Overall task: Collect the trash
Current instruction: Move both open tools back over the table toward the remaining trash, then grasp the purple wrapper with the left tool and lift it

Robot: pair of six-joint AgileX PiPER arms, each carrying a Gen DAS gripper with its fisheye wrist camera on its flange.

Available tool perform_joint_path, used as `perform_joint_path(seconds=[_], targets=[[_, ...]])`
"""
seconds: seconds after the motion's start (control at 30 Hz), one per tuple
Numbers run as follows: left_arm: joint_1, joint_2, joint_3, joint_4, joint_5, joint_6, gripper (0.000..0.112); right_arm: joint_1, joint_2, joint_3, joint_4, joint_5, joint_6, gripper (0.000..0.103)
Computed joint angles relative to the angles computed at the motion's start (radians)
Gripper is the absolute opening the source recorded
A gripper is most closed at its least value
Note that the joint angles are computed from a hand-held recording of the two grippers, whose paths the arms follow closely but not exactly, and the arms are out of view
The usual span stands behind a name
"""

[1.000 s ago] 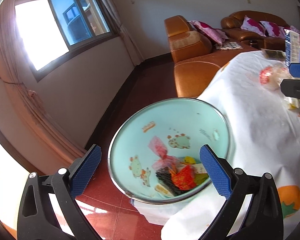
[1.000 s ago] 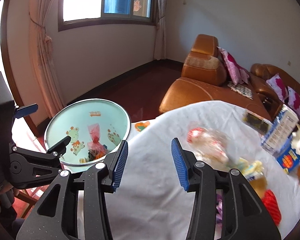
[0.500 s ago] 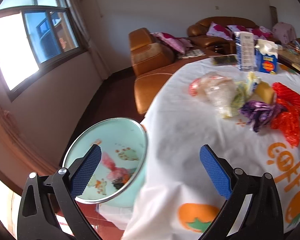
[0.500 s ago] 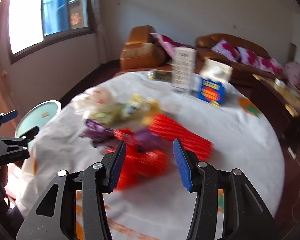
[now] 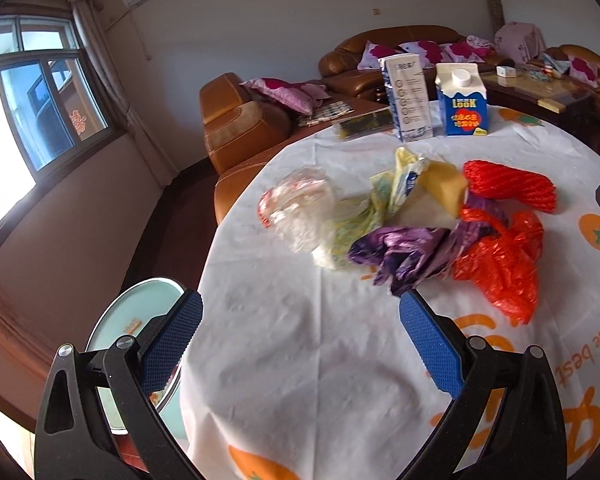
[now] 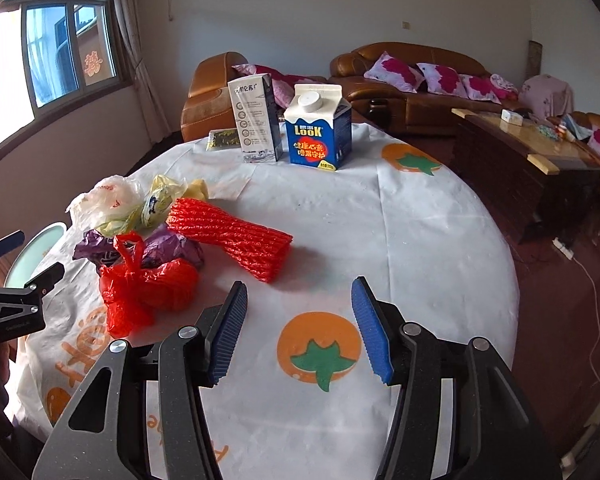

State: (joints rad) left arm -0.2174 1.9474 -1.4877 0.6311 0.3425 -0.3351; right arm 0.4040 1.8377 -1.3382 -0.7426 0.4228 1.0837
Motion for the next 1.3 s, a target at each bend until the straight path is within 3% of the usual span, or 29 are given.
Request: perform_joint_path(seconds=[0.3, 0.47, 0.57, 0.63, 0.9, 1.17, 1.27, 1.3], targets=[[-0.055, 0.076, -0.105, -0.094, 0.036, 0.095, 0.097, -0.026, -0.022, 0.054, -0.062, -0.024, 0.092, 0.058], [-0.054, 0.132, -0.186, -0.272, 0.083, 0.261, 0.092, -0.03, -0.022, 0.071, -0.072, -0.038, 0.111, 0.058], [-0.048, 0.159, -0.225, -0.385, 0.123, 0.381, 0.061, -0.034, -0.02, 0.074, -0.061, -0.049, 0.109, 0.058], [-0.041, 0.172, -0.244, -0.465, 0.149, 0.462, 0.031, -0.035, -0.02, 0.078, -0.068, -0.052, 0.117, 0.059], [-0.003, 0.108, -0.18, -0.569, 0.121, 0.557, 0.002, -0.033, -0.017, 0.087, -0.068, -0.058, 0.126, 0.06], [0.051, 0.012, -0.081, -0.631, 0.058, 0.595, 0.0, -0.025, -0.013, 0.085, -0.064, -0.053, 0.122, 0.06], [0.059, 0.012, -0.083, -0.63, 0.056, 0.569, 0.012, -0.025, -0.008, 0.082, -0.055, -0.052, 0.117, 0.06], [0.057, 0.012, -0.084, -0.63, 0.056, 0.565, 0.029, -0.024, -0.009, 0.082, -0.059, -0.051, 0.12, 0.06]])
